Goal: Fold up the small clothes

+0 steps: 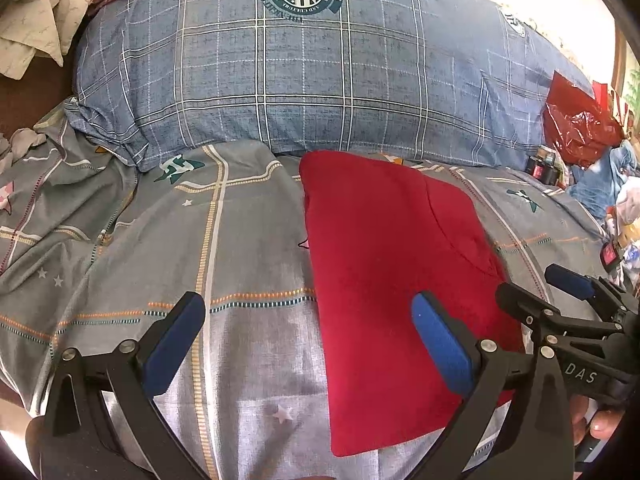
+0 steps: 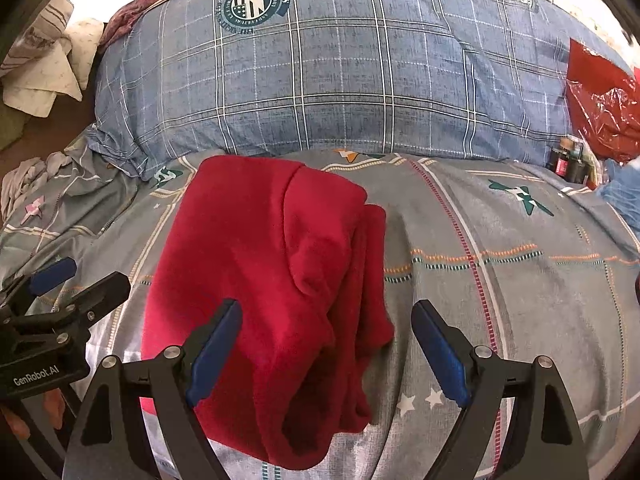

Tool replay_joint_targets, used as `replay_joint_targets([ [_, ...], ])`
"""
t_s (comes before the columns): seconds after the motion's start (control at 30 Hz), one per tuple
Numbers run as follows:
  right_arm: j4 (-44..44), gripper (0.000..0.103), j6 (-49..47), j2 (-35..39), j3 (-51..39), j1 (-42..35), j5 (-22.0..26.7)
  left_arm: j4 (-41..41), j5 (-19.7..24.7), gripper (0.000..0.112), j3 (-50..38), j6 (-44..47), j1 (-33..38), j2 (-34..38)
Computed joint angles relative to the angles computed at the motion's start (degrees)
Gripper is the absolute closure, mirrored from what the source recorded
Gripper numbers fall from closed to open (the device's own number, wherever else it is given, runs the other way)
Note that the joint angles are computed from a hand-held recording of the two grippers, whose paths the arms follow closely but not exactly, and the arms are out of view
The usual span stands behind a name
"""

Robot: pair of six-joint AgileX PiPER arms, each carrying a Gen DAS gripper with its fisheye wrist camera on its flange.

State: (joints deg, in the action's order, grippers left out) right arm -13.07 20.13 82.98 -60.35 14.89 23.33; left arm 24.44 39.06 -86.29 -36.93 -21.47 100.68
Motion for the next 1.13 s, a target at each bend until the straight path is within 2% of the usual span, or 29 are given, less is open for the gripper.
replay_joint_targets([
  [0.8,2.55,0.015,-2.18,1.79,-0.67,-0.1,0.93,-1.43,0.51,0.009,-1.11,1.14,0.18,1.37],
  [1.03,2.12,0.015,-1.79,2.55,-0.85,0.47,0.93,-1.88,-1.87,0.009,0.33,2.02,0.89,1.22],
  [1.13,3.78,0.015,-3.32,3.03,-1.16,0.16,0.91,-4.47,-1.65,0.009,-0.6,4.43,2.11,2.25],
])
